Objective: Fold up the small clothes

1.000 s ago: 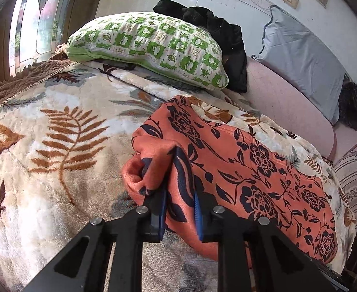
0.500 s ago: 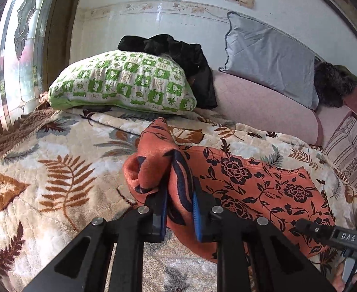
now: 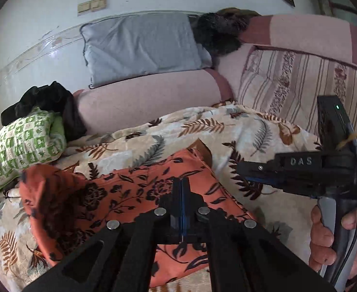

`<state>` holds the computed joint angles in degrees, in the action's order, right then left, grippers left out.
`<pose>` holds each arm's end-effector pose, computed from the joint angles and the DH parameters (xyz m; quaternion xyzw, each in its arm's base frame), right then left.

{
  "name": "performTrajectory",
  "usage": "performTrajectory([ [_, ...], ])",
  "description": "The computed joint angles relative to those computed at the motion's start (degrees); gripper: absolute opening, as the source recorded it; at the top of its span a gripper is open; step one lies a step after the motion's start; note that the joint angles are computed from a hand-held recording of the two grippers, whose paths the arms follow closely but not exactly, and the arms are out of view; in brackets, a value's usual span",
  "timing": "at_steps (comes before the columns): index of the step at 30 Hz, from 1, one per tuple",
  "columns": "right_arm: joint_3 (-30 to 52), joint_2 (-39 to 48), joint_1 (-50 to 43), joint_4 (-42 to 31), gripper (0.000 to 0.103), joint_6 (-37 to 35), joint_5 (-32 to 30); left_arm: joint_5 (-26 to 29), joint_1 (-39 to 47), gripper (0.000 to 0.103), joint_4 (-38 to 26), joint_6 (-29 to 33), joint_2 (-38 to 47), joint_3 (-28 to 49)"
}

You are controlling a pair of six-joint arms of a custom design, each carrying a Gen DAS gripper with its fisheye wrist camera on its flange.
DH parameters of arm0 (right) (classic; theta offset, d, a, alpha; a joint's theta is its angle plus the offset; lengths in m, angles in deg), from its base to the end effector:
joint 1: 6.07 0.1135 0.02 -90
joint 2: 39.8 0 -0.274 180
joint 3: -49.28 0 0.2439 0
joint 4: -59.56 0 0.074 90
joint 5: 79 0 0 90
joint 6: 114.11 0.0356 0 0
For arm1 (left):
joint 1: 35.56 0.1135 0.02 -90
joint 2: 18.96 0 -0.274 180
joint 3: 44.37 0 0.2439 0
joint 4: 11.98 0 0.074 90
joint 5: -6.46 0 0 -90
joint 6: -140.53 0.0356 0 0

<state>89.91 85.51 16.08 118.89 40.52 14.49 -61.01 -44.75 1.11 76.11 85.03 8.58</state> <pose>0.2787 0.1111 0.0473 0.3212 0.7814 0.3485 0.4061 0.3175 -0.0652 0.1240 0.3451 0.8154 -0.1124 0.4509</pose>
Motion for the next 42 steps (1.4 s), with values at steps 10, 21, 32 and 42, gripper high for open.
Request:
performTrajectory([
  [10, 11.0, 2.1, 4.0, -7.7, 0.075, -3.1, -9.7, 12.7, 30.1, 0.084, 3.5, -10.6, 0.4, -0.3],
  [21, 31.4, 9.1, 15.0, -24.3, 0.075, -8.8, -2.4, 25.2, 51.1, 0.085, -41.2, -31.5, 30.1, 45.1],
  [32, 34.5, 10.9, 15.7, -30.2, 0.075, -10.6, -1.2, 28.2, 45.9, 0.068, -36.2, -35.3, 33.3, 45.7],
  [42, 33.1, 10.1, 14.4, -29.6, 0.075, -9.9, -1.2, 25.3, 45.8, 0.068, -36.2, -38.6, 33.6, 43.5],
])
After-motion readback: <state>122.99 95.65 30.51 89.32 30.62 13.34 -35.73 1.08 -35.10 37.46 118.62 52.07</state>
